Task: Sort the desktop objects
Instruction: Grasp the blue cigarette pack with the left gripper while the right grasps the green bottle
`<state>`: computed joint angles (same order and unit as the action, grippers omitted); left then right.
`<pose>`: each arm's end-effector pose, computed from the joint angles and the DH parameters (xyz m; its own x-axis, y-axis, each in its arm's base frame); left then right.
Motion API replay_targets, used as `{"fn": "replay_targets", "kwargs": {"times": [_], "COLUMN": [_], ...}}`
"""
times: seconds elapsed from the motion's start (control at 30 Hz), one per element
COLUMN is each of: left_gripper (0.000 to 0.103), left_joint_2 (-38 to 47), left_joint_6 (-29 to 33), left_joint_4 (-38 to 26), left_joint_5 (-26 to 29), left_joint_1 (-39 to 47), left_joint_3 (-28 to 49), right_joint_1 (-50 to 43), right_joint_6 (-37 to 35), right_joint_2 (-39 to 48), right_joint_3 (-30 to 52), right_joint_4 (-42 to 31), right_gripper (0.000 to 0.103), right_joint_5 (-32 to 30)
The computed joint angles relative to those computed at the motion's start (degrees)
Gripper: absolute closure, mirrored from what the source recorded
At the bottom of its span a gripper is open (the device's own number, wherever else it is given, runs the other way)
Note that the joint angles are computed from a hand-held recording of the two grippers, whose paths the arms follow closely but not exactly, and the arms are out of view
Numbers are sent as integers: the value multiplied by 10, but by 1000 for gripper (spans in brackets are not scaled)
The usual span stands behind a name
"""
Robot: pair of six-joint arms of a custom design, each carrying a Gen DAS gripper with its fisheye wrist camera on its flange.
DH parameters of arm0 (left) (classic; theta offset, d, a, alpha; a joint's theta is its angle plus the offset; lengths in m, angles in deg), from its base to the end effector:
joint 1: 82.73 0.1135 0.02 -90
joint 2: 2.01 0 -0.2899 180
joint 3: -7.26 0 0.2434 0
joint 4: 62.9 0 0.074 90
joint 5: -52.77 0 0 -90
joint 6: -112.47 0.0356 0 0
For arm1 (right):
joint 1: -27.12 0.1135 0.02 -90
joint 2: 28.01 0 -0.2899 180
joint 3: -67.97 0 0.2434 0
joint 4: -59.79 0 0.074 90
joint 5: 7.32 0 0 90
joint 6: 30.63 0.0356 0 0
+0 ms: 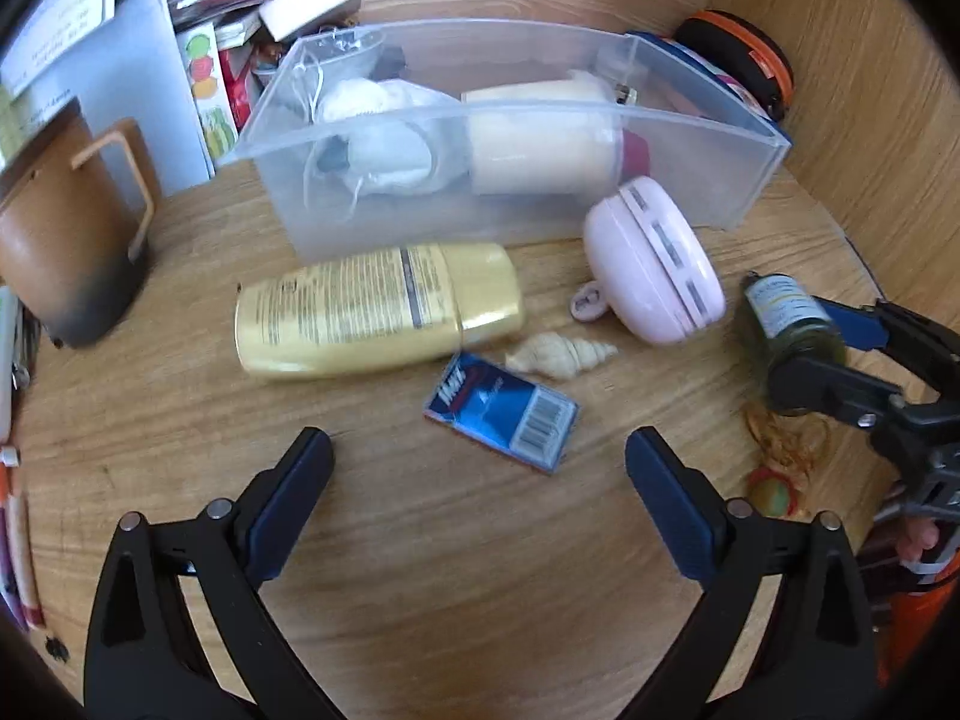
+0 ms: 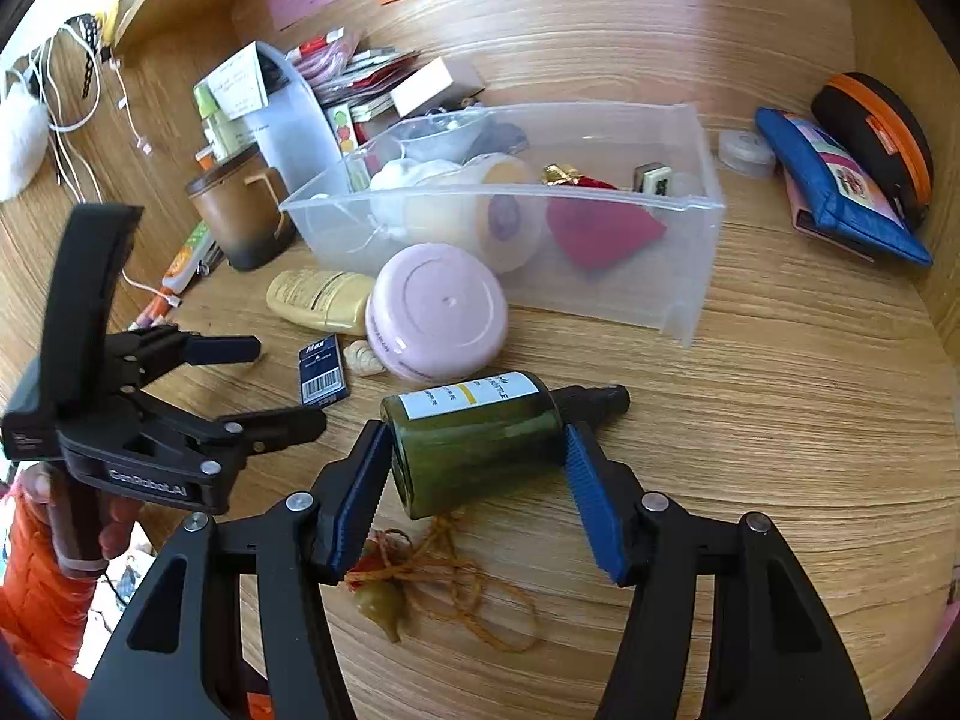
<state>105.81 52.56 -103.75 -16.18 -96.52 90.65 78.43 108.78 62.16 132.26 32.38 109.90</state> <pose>0.3613 -0.1018 0.1914 -0.5786 0.6238 -0.5254 0.7610 0.6447 -0.0726 0.2021 0.2263 0.2125 -0.7234 0.1771 -0.6674 0.0401 0.9757 0.2153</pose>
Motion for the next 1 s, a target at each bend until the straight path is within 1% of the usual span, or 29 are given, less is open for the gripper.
{"fn": "replay_targets", "kwargs": {"times": [0.07,0.13,0.2,0.23,0.27,0.33,0.43,0.47,0.6,0.77,1.0], "left_gripper": [4,7,20,22,28,32,43,52,52,52,52], "left_joint_2": [7,7,-2,-8,-9,-14,-20,-22,-35,-51,-83], "left_joint_6": [-3,-3,2,7,12,16,13,15,16,-1,-5], "left_joint_4": [3,12,40,57,52,55,60,59,63,67,75], "left_joint_5": [7,8,-11,-19,-8,-7,-5,-4,-9,-14,-7], "left_joint_1": [-1,-2,-9,-12,-9,-8,-6,-6,-10,-11,-6], "left_joint_3": [7,6,-12,-25,-24,-29,-36,-37,-52,-68,-85], "right_joint_1": [-5,-10,-13,-14,-15,-20,-26,-27,-30,-30,-19], "right_joint_6": [0,-5,-6,-8,-8,-9,-12,-12,-13,-14,-28], "right_joint_2": [-14,-28,-37,-40,-44,-51,-59,-60,-65,-75,-83], "right_joint_3": [-12,-22,-29,-32,-35,-42,-51,-52,-57,-61,-39], "right_joint_4": [7,13,13,14,15,20,32,33,41,41,14], "right_gripper": [48,48,48,48,48,48,48,48,48,49,51], "right_joint_5": [-4,-12,-13,-14,-14,-18,-26,-26,-32,-29,-5]}}
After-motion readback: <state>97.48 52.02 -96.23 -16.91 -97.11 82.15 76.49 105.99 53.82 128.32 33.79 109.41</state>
